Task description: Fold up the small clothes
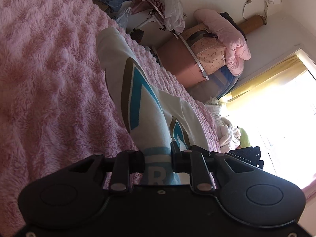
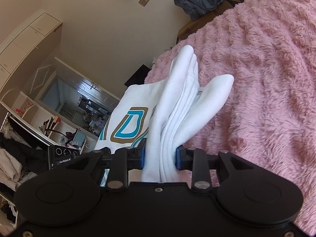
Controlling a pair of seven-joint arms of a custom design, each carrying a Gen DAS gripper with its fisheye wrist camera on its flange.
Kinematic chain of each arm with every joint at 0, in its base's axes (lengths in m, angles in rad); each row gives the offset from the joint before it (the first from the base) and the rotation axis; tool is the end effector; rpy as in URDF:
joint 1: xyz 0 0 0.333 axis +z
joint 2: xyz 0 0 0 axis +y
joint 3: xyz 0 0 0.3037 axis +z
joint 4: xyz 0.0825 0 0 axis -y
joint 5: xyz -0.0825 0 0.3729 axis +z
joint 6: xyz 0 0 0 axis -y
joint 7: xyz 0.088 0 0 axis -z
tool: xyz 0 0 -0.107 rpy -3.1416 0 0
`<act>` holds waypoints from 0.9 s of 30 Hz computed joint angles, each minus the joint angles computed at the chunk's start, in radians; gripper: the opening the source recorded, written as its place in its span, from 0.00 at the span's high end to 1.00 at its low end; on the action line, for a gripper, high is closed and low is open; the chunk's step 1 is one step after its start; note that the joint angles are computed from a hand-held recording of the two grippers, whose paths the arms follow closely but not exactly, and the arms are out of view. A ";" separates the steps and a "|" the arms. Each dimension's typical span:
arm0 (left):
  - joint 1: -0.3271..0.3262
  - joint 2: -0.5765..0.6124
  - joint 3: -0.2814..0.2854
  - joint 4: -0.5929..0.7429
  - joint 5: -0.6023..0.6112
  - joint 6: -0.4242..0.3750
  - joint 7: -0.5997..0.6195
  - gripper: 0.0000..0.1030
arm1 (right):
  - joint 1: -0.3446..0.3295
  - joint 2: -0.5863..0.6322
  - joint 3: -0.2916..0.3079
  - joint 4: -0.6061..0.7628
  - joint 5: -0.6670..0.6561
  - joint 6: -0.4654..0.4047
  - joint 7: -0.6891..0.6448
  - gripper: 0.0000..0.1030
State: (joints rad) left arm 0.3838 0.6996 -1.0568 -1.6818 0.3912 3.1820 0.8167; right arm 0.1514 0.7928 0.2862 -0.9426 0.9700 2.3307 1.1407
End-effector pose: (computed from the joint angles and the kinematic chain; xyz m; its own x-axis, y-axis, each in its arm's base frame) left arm 0.6218 -0.3070 0.4904 -0.1852 -0.5814 0.7922 -0.7605 -0.4257 -0.4903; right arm 0.7438 0.2563 0.4916 0.4135 -0.4970 -0.7629 -0.8425 0.1088 -0.5276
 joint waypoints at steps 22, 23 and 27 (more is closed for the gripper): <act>0.095 -0.123 0.094 -0.210 0.141 -0.003 -0.184 0.62 | -0.014 -0.057 -0.033 -0.251 0.004 0.072 0.050 0.62; 0.078 -0.180 0.123 -0.232 0.134 0.003 -0.188 0.61 | -0.017 -0.083 -0.033 -0.284 0.015 0.094 0.035 0.62; -0.057 -0.343 0.260 -0.285 0.109 0.098 -0.221 0.60 | -0.030 -0.224 0.002 -0.445 0.117 0.223 -0.177 0.62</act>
State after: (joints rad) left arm 0.3265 0.3563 -0.7967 -1.9668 0.5002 3.2796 0.5961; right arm 0.1215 0.5686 0.2878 -1.3880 1.0865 2.5535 0.9640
